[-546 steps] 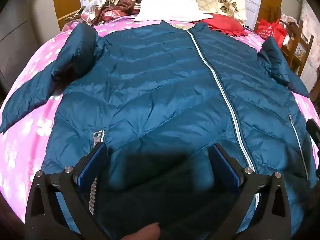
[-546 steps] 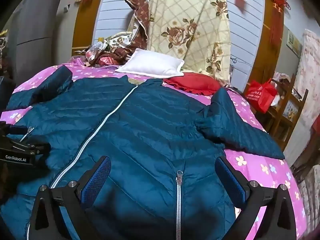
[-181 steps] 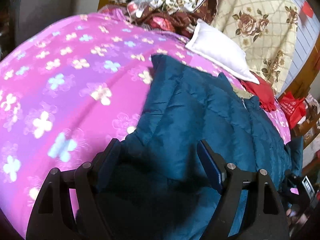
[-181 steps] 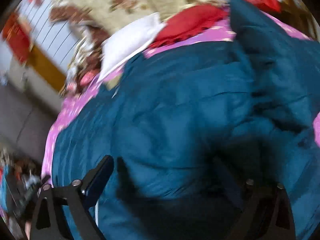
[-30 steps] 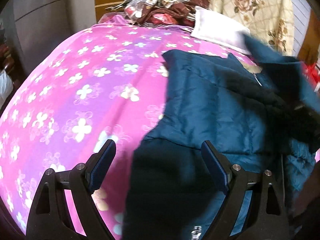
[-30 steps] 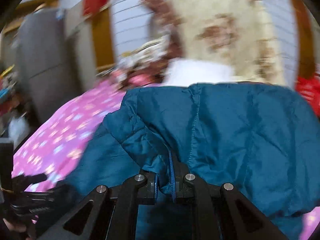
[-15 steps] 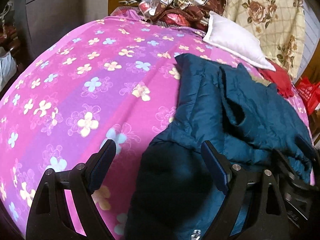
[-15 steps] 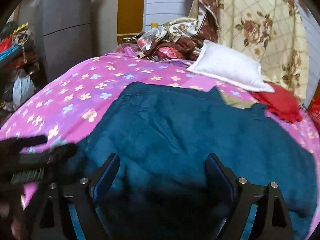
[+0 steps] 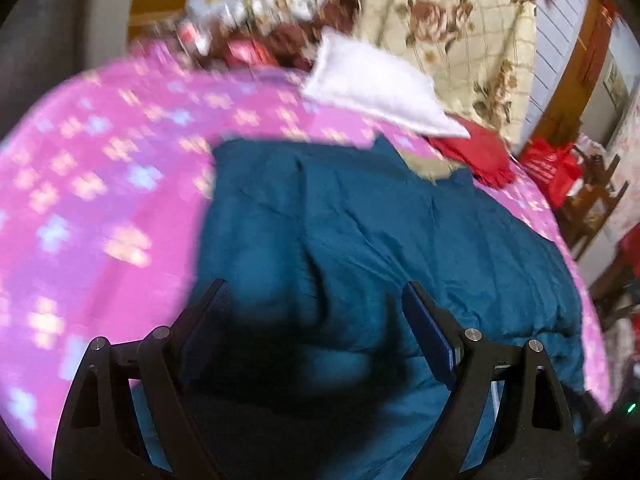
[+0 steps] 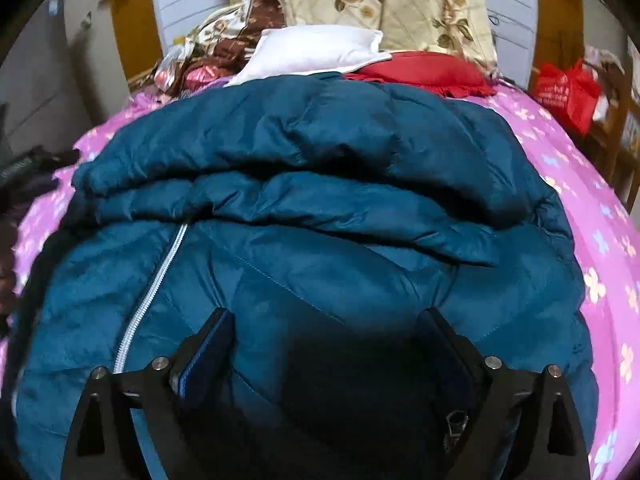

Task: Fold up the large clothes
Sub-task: 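Release the sleeve and flatten the folded jacket with both grippers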

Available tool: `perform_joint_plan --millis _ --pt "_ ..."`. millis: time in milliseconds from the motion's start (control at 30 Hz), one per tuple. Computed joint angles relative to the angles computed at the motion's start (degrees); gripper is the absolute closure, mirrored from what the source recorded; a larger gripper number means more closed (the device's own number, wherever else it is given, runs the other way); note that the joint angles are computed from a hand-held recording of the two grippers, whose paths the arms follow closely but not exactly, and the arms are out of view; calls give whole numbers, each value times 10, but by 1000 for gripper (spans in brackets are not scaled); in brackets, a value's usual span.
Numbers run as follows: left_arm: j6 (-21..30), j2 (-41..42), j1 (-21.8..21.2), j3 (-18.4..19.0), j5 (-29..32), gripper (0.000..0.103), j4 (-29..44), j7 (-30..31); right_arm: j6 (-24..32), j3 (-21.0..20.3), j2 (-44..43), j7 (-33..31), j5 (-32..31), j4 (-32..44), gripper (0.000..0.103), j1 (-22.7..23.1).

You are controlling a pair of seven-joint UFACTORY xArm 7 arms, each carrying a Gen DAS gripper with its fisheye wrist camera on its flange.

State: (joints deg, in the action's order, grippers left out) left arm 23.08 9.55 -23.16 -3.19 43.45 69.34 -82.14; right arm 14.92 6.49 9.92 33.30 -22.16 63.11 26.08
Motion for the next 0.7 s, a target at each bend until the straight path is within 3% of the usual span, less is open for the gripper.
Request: perform_joint_plan --millis 67,100,133,167,200,233,333,433,500,600,633,700 --pt "-9 30 -6 5 14 17 25 6 17 -3 4 4 -18 10 2 8" --pt "-4 40 -13 8 25 33 37 15 26 -5 6 9 -30 14 1 12" --pt "2 46 -17 6 17 62 43 32 29 -6 5 15 -38 14 1 15" --pt "0 50 -10 -2 5 70 46 42 33 -5 6 17 -42 15 0 16" --pt "-8 46 -24 13 11 83 41 28 34 -3 6 12 -39 15 0 14" --pt "-16 40 -31 21 27 89 36 9 34 1 8 6 -31 17 0 11" --pt "-12 12 -48 32 92 92 19 -57 32 6 11 -11 -13 18 0 5" --pt "25 -33 -52 22 170 92 -5 -133 37 4 14 -16 -10 23 0 6" --pt "46 -56 -44 9 192 92 -20 -164 38 3 14 -15 -11 24 0 8" --pt "71 -55 -21 -12 146 92 -32 -146 38 2 16 -17 -9 25 0 9" --pt "70 -40 10 -40 104 92 -32 -123 37 2 15 -16 -9 23 0 9" --pt "42 -15 7 -31 24 88 -30 -61 33 4 14 -22 -2 20 0 6"
